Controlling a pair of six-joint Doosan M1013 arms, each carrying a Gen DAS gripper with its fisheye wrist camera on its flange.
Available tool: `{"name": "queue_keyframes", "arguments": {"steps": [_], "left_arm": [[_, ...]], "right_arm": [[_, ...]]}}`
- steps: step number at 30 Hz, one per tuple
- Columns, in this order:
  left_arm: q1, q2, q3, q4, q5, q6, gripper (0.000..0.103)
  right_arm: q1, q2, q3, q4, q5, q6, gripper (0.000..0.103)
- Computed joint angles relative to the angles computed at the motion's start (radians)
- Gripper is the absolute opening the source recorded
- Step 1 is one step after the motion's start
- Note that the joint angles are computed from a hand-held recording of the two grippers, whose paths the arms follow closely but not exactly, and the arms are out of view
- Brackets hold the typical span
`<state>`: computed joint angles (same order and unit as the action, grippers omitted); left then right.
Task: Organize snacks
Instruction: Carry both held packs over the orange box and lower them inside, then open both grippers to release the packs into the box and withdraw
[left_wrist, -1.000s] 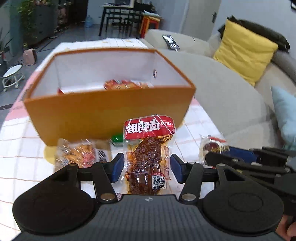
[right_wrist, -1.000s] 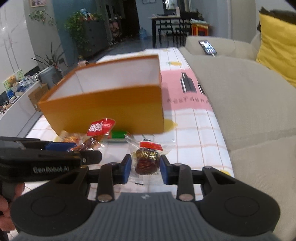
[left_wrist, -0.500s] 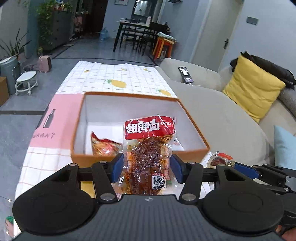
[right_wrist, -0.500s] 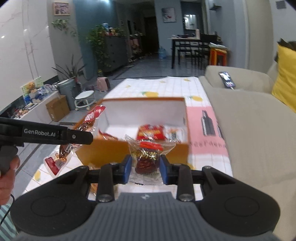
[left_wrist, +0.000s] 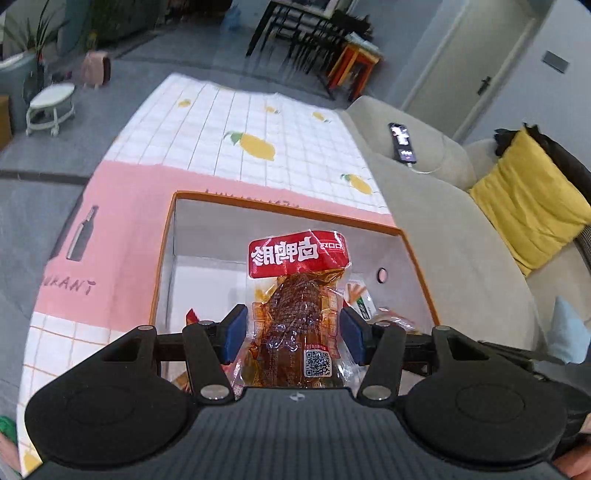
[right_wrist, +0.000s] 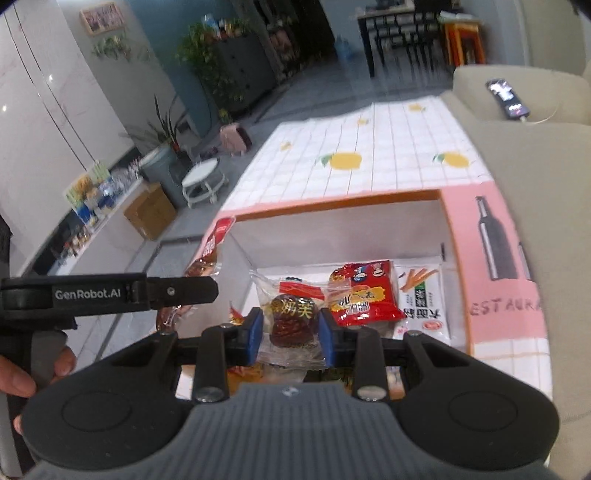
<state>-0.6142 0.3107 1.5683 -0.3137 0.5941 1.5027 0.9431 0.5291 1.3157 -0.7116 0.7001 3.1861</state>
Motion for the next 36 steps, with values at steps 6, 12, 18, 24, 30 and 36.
{"name": "queue_keyframes", "arguments": {"steps": [6,12,18,24,30,36], "left_arm": [[0.011,0.100,-0.114,0.089,0.129,-0.086,0.062],[0.011,0.166,-0.192,0.174,0.217,-0.133,0.062],[0.002,0.201,-0.232,0.245,0.250,-0.125,0.062],[-0.018,0.219,-0.252,0.331,0.270,-0.114,0.064],[-0.025,0.233,-0.275,0.351,0.311,-0.081,0.069],[-0.026,0.237,-0.282,0.361,0.322,-0.077,0.072]], "right_arm": [[-0.085,0.063,-0.078,0.309,-0.041,-0.305,0.030],[-0.149,0.120,-0.140,0.576,-0.020,-0.552,0.030],[-0.168,0.153,-0.178,0.656,0.014,-0.690,0.030],[-0.173,0.185,-0.221,0.688,0.048,-0.777,0.031],[-0.171,0.199,-0.240,0.680,0.066,-0.842,0.035],[-0.165,0.199,-0.245,0.640,0.069,-0.823,0.044]]}}
